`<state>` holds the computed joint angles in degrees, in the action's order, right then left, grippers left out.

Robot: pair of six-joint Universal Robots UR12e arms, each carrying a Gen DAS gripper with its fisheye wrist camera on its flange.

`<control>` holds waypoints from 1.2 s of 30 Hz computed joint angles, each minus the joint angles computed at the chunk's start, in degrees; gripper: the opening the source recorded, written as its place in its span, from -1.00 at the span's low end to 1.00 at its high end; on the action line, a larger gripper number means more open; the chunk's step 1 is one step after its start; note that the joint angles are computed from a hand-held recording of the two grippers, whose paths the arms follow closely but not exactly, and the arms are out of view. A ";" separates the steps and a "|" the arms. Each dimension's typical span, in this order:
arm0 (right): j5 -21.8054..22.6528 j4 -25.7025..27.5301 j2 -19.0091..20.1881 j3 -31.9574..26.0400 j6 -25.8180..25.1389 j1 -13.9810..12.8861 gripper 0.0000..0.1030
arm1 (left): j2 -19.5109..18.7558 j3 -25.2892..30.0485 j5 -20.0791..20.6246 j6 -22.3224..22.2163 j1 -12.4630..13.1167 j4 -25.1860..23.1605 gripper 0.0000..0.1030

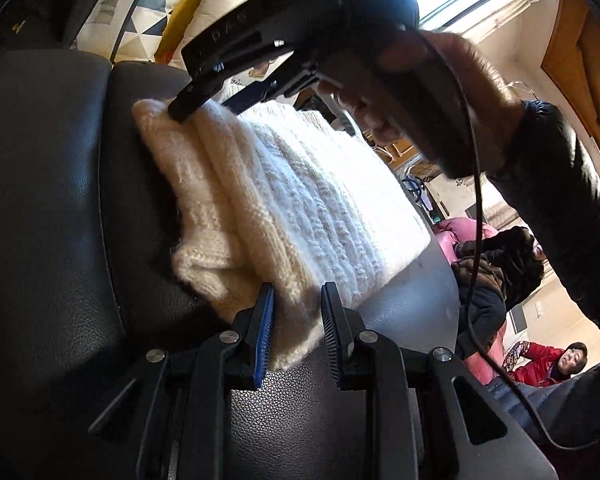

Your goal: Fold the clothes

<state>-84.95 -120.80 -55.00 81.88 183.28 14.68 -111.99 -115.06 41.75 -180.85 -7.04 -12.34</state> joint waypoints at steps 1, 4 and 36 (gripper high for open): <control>-0.02 -1.73 -0.43 0.95 -0.35 -0.07 -0.03 | 0.16 -0.22 0.74 0.18 0.00 0.66 -0.51; -1.98 -6.94 -1.70 3.59 -2.54 0.15 -0.76 | 0.94 -0.88 3.37 1.59 -0.17 1.58 -0.51; 26.78 -53.27 -20.41 34.12 2.83 -8.81 -0.89 | 2.52 6.13 -4.77 33.33 2.73 -30.00 -0.51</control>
<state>-58.17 -174.08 -75.41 116.00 186.11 5.86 -109.47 -108.92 36.99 -147.53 -4.31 -42.34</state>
